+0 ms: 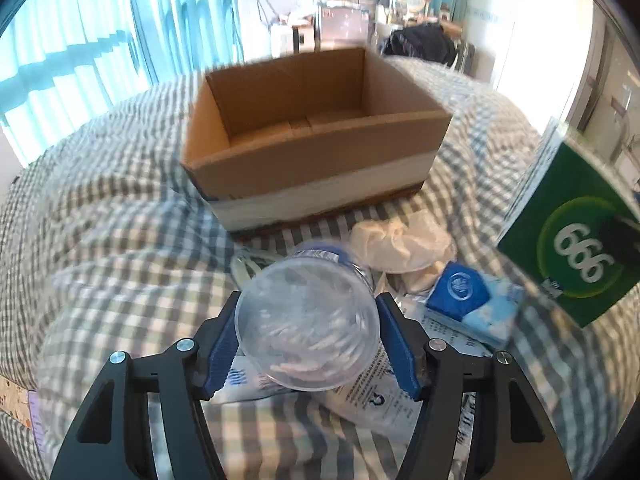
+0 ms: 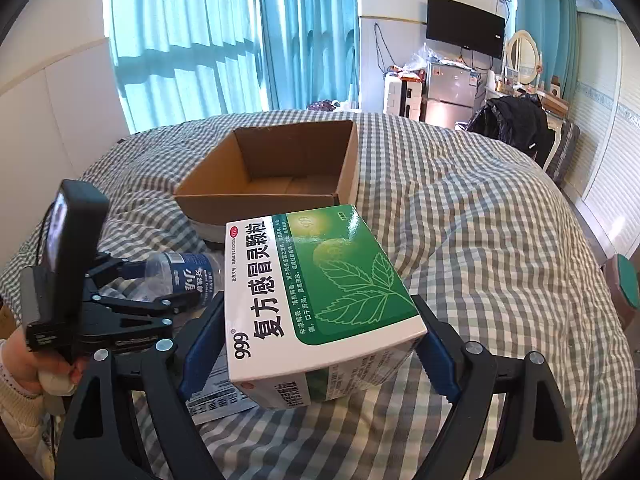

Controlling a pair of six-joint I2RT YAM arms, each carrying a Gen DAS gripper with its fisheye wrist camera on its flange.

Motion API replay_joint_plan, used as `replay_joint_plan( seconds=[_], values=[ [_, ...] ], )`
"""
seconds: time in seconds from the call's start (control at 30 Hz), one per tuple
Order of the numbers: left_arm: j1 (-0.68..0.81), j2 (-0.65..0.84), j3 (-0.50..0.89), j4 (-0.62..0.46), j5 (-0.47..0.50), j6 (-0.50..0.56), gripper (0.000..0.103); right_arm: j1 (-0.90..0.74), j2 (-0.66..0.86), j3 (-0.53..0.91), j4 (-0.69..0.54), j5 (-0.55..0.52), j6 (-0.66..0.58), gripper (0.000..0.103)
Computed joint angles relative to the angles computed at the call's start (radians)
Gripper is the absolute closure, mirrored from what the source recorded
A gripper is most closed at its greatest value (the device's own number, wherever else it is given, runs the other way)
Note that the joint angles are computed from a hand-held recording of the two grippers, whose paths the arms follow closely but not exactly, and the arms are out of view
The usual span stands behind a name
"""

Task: Organize objects
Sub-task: 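Grasp the clear plastic jar with the left gripper while right carries the medicine box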

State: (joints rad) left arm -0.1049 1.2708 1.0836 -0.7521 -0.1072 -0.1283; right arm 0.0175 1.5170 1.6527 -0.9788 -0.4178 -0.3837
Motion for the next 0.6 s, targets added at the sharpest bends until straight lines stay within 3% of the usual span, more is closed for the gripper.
replay_joint_plan(
  seconds=[0.4,0.6],
  values=[
    [0.069,-0.111,0.194,-0.141,0.006,0.051,0.038,0.061,-0.057,0.147,-0.079,0.034,0.039,0.018],
    [0.093,-0.042,0.369,-0.191,0.002,0.08,0.038,0.147,0.056,0.391,-0.117,0.099,0.059,0.018]
  ],
)
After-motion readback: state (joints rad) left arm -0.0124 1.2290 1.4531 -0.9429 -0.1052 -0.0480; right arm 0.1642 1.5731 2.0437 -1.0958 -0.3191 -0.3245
